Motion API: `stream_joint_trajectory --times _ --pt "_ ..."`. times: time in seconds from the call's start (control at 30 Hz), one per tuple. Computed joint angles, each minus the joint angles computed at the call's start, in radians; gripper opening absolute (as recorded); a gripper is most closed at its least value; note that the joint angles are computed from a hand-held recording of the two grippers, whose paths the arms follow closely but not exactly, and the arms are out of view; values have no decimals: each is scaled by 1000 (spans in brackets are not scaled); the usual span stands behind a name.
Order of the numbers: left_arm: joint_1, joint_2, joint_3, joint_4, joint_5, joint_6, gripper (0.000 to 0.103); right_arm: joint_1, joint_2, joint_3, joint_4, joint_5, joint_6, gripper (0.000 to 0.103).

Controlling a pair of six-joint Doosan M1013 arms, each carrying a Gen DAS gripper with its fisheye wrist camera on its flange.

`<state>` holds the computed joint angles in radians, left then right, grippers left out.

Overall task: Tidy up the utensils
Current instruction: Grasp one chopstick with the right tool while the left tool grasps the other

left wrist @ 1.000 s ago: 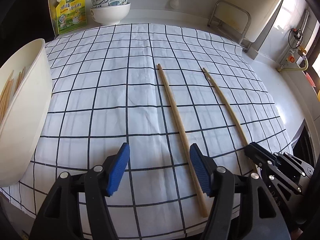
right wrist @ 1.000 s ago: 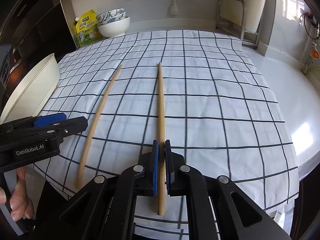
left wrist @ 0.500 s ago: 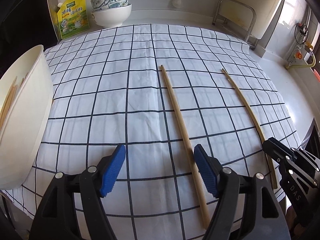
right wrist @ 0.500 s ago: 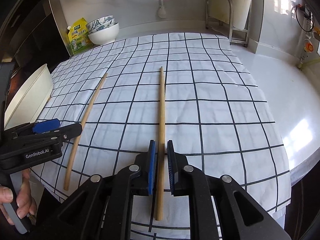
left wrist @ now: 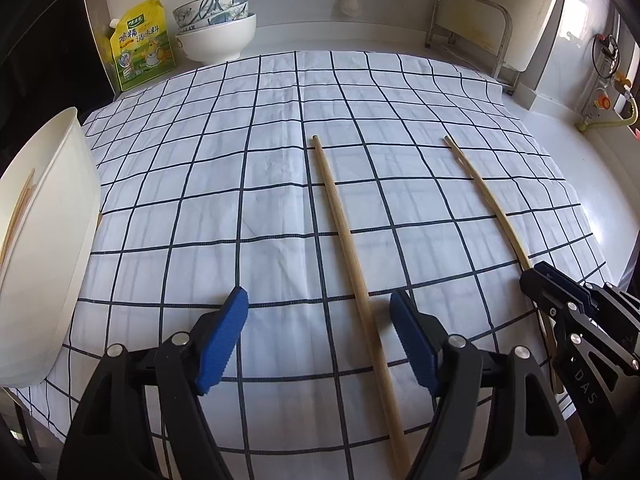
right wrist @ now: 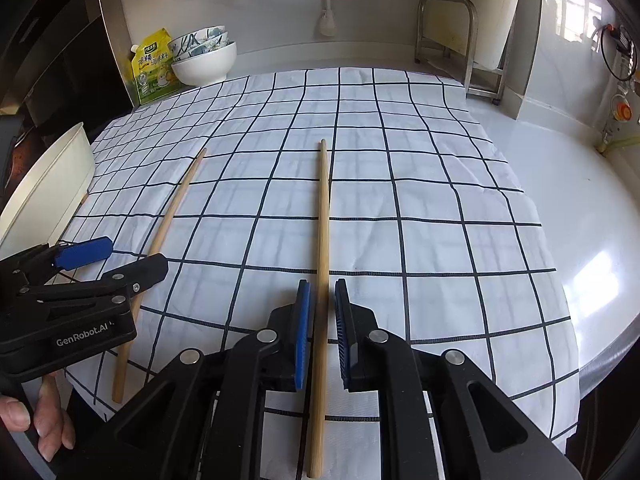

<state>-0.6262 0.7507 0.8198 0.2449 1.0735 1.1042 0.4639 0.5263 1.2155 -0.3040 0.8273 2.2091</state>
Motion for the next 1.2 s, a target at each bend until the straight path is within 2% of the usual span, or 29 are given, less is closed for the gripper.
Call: stream_joint_trajectory --times 0.13,0.23,0.27,0.3,0.37,0.7,0.97,1.2 --pt "-2 -5 9 6 -22 4 49 8 5 -4 -40 9 17 12" --pt "-6 -5 8 4 -26 15 27 15 8 -5 -72 15 32 12" --pt "-7 -5 7 -1 -26 22 15 15 8 -5 -73 14 33 12" --pt "-8 -6 7 -7 -25 26 9 14 7 -4 -72 12 34 11" --pt "-8 -7 8 -13 -23 25 7 15 7 -4 -75 14 41 6" --pt "16 -26 21 -136 -20 79 7 4 -13 11 8 -25 53 6" --pt "37 -71 52 -164 -65 114 7 22 -22 -14 10 -60 69 6" --pt "67 -131 103 -144 -124 117 7 48 9 -104 40 -79 17 6"
